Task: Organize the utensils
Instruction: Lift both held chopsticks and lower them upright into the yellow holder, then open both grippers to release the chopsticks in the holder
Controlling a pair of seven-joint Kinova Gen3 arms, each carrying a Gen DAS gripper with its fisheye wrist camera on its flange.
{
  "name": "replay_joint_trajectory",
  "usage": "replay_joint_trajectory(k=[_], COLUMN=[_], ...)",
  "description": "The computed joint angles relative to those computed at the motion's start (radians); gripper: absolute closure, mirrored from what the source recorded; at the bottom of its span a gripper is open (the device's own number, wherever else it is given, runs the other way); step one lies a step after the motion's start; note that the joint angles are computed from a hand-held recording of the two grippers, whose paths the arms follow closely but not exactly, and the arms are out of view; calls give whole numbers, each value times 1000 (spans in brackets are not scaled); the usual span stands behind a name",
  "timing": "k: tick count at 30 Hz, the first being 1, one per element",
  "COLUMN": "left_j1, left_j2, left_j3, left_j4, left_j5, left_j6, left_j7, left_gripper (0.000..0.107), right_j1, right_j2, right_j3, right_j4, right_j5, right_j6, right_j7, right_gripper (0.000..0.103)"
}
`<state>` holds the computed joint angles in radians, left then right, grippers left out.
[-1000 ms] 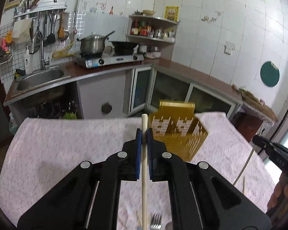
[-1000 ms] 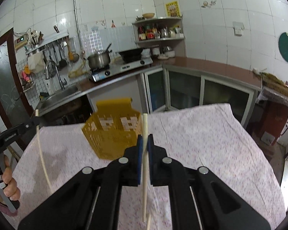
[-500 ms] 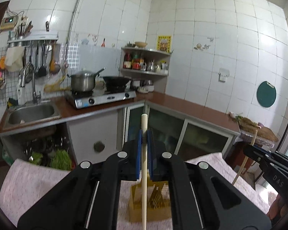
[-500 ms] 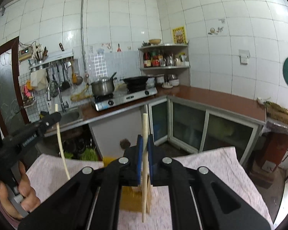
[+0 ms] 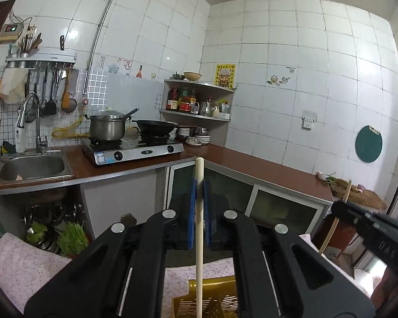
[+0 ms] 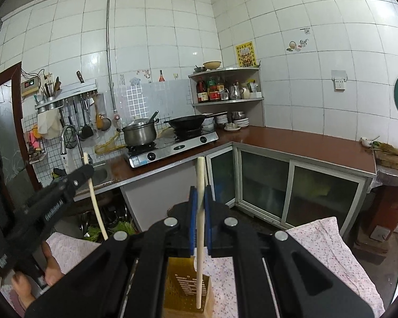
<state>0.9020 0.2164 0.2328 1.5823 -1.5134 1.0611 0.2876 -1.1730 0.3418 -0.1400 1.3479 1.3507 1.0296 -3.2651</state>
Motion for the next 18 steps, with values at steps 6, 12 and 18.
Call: replay_joint_trajectory(k=[6,12,18], left_j1=[-33,-55,-81], left_j2=[-1,-12,-39], left_j3=[-7,1,20], left_j4=[72,150,225], left_j5=[3,24,83], left_j6=[-64,-116,-167], left_j7=[69,137,177], left_gripper=[103,103,103], right_j1=[-1,17,37], right_j2=[28,38,52], right_j3=[7,-9,-18], right_j4=[35,150,193], right_j5=[21,23,-27], right_j6=[-35,-108,-164], right_j7=[-43,-127,-122], right_gripper=[97,97,97])
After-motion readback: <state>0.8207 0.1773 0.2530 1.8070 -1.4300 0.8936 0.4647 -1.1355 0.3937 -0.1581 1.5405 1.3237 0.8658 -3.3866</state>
